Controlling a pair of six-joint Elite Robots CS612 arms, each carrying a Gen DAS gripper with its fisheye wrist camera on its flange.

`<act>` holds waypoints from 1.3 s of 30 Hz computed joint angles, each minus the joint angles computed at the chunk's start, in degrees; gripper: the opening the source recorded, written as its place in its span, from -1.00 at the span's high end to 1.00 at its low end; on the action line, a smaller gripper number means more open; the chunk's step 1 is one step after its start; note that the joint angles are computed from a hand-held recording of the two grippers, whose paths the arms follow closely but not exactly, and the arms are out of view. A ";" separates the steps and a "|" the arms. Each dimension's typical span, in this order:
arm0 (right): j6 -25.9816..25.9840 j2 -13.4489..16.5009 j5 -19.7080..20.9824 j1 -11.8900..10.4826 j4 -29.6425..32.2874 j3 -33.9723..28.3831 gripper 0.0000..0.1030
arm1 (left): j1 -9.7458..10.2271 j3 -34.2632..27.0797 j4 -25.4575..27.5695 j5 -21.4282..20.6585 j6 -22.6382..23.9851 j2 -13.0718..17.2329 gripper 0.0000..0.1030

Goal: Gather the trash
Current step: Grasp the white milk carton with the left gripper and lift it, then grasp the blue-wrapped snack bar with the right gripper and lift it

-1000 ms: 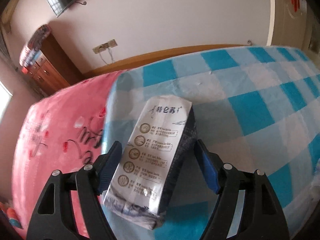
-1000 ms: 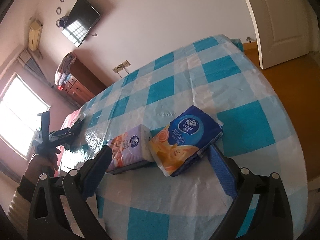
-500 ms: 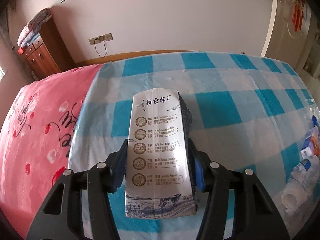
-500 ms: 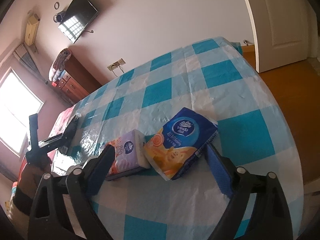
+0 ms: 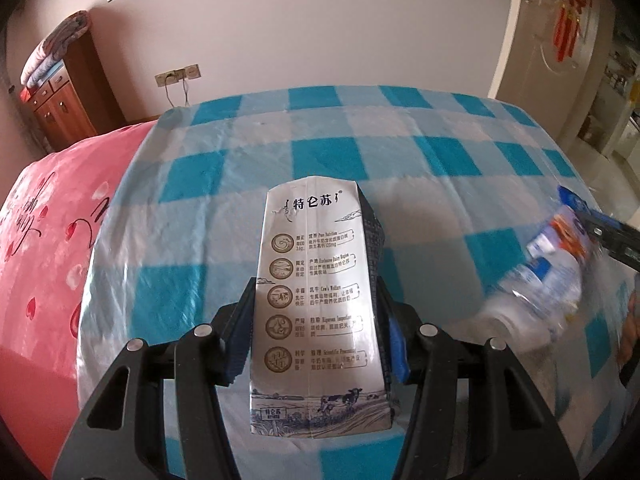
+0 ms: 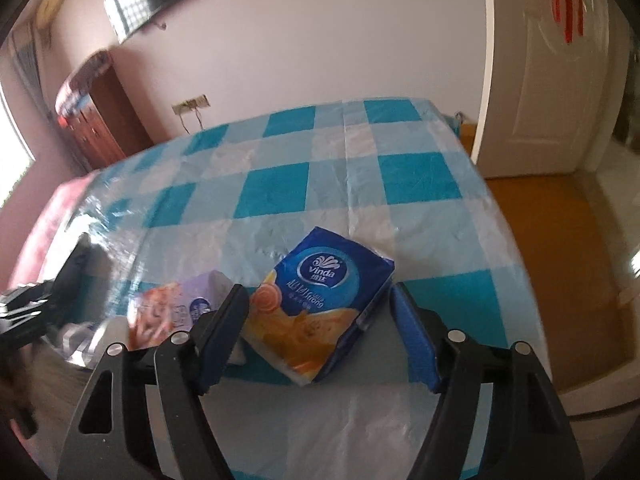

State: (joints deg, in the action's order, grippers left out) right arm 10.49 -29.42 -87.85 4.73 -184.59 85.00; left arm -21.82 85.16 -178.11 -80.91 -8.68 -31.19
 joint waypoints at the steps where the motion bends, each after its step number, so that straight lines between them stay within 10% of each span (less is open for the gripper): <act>1: -0.56 0.07 -0.68 0.15 0.43 -0.28 -0.42 | -0.06 0.43 -0.01 -0.40 -0.52 -0.16 -0.08; 9: -5.06 0.44 0.41 0.27 1.40 -1.20 -0.39 | -0.47 2.69 -2.32 -1.30 -2.63 -0.72 -0.07; 19: -3.08 -0.02 9.64 -1.35 -2.39 1.02 0.62 | -0.22 5.84 -8.27 -3.47 -7.62 -1.19 -0.07; 39: 1.19 -1.10 11.91 -1.38 -13.34 5.67 0.80 | 0.86 11.60 -16.85 -5.03 -15.75 -2.43 -0.07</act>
